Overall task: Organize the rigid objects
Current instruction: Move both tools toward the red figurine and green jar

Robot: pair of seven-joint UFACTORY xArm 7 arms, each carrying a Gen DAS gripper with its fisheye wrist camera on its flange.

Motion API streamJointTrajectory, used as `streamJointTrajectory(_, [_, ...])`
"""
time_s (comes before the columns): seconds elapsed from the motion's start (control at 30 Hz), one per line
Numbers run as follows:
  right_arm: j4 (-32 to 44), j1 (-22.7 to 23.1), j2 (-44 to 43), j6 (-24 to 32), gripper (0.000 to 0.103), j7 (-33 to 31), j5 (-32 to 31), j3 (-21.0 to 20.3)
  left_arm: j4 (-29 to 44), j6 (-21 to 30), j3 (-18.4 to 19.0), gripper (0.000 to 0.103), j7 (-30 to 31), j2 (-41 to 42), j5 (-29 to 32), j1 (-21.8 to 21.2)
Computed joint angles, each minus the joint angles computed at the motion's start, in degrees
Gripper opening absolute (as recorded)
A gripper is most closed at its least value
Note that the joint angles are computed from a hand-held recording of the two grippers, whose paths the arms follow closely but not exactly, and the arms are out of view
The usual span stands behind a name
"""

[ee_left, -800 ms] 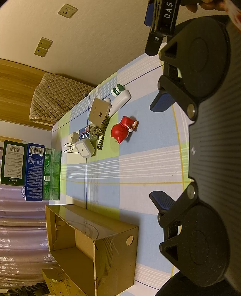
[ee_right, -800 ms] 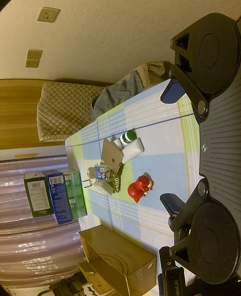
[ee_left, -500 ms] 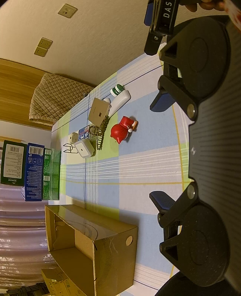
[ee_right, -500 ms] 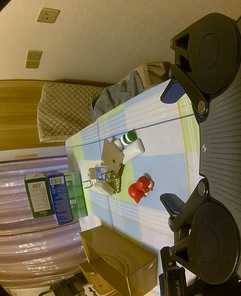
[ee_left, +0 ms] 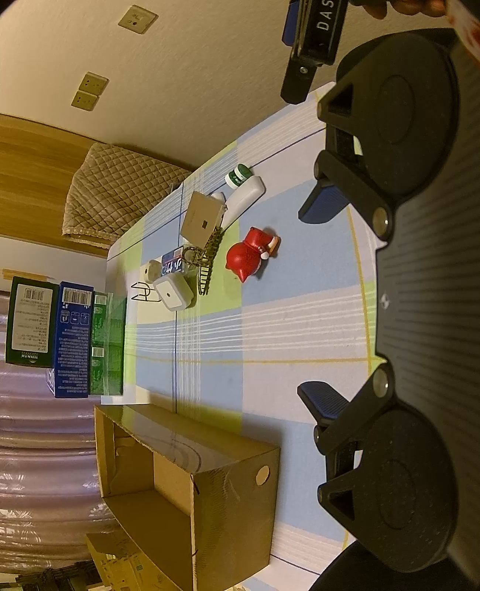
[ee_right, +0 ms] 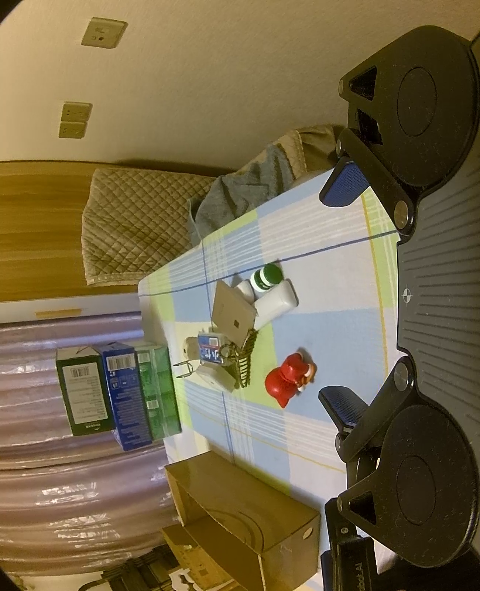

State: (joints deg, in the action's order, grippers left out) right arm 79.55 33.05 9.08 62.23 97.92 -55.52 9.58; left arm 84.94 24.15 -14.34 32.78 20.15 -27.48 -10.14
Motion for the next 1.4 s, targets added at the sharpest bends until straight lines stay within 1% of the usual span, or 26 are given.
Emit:
streamJointTrajectory(0.27, [0.5,0.1,0.5,0.0,0.1,-0.5,-0.1,-0.2,0.5,-0.1,-0.2,0.09,0.2,0.2,-0.5,0.3])
streamJointTrajectory(0.4, [0.5,0.2,0.6,0.3,0.1,0.4,-0.4,-0.3,0.7,-0.3,-0.3,0.09,0.9,0.4,-0.8,0.5])
streamJointTrajectory(0.53, [0.0,0.0,0.3,-0.1,0.1,0.7,-0.1,-0.4,1.8,0.2,0.1,0.09,0.0,1.3,-0.2,0.3])
streamJointTrajectory(0.77, [-1.8,-1.0,-1.1,-0.8,0.1,1.3,-0.7,-0.3,3.3,-0.2,0.1,0.09,-1.2,2.6,1.4,0.1])
streamJointTrajectory(1.07, [-3.6,-3.0,-1.9,-3.5,0.1,1.5,-1.4,-0.4,6.2,0.3,0.3,0.09,-2.8,5.4,4.9,-1.1])
streamJointTrajectory(1.23, [-3.9,-4.0,-2.1,-4.6,0.1,0.5,-1.6,-0.6,8.7,0.7,0.4,0.09,-3.7,7.5,6.9,-1.8])
streamJointTrajectory(1.4, [-3.7,-5.2,-2.3,-5.7,0.1,-1.5,-2.3,-1.1,11.7,0.6,-0.1,0.09,-3.3,10.1,8.6,-2.3])
